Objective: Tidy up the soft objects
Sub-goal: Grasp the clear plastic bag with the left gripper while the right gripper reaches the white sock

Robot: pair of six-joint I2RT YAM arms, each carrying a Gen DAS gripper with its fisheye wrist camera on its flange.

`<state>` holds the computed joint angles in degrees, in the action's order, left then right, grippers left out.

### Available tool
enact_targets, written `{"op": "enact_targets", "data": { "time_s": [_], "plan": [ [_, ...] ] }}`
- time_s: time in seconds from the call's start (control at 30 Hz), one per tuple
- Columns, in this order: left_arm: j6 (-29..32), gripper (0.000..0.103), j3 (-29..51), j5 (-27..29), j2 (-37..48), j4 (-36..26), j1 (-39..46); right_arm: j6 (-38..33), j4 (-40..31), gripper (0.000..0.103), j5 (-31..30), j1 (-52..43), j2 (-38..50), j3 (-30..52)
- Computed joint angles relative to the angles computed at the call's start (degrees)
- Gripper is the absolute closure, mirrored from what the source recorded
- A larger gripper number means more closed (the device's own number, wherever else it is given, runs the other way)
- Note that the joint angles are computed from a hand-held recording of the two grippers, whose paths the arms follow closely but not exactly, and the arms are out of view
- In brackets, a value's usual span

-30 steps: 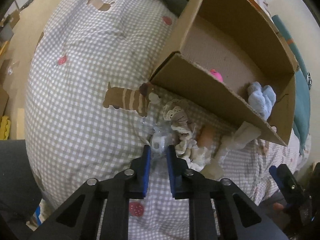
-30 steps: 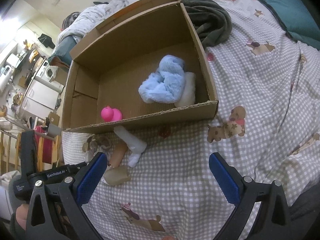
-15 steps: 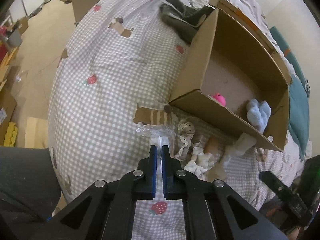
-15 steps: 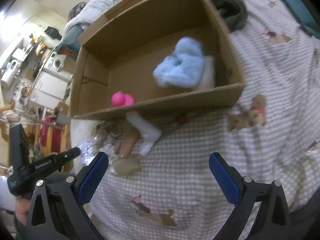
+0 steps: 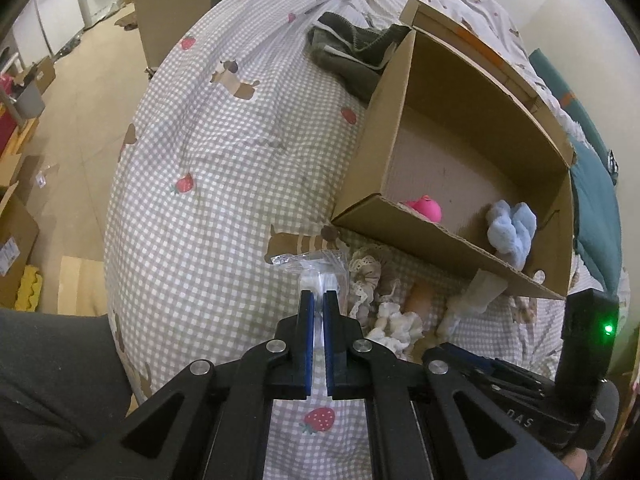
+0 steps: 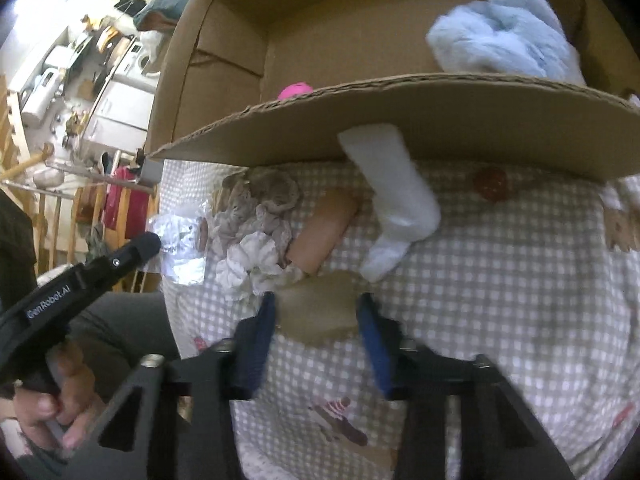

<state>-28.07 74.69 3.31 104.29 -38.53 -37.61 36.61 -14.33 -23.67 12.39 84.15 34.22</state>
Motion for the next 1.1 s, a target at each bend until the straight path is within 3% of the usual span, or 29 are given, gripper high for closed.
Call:
{"op": "enact_targets", "data": {
  "time_s": [0.03,0.07,0.3,0.63,0.67,0.73,0.77,0.8,0.9,1.0,1.1],
  "plan": [
    [0.1,0.099,0.0,-0.1,0.0,0.0,-0.1,0.2,0.8,0.075,0.4,0.5,-0.7,-0.6],
    [0.1,0.099,-0.2,-0.1,-0.1,0.1,-0.2,0.0,0.8,0.088,0.4,0.6,-1.4,-0.7],
    [0.5,0.099,-1.6,-1.4,-1.8,1.0,-0.7,1.1,-1.2,0.101,0.2,-0.6,-12.3,-4.4],
    [1.4,0.099,-5.3,-6.2,-7.1,3.1,-2.1,1.1,-6.6,0.100,2.9,-3.2,-24.3,-7.2],
    [1.2,0.099,-5.6,-6.1,-7.2,3.1,-2.1,1.5,-6.8,0.098,3.1,-3.8,-24.3,-7.5],
    [1.1,0.099,-5.9,-6.0,-7.4,3.1,-2.3,2.6,-6.2,0.084,2.3,-4.2,-22.8,-7.6],
    [1.2,0.099,-6.0,-6.1,-7.4,3.2,-2.5,3.1,-4.8,0.058,0.0,-5.4,-20.8,-7.8],
    [1.3,0.099,-5.9,-6.1,-7.3,3.3,-2.6,4.3,-3.8,0.038,-1.3,-5.7,-19.3,-8.0],
    [1.1,0.099,-5.5,-5.8,-6.7,3.3,-2.5,8.8,1.7,0.039,-1.8,-4.4,-14.8,-8.4],
    [0.6,0.099,-5.0,-5.1,-5.7,2.9,-2.1,10.6,5.3,0.047,-1.2,-2.7,-8.4,-6.6],
    [0.6,0.099,-4.7,-5.1,-5.2,2.8,-2.2,12.3,7.9,0.049,-0.6,-0.5,-2.9,-4.4]
  ]
}}
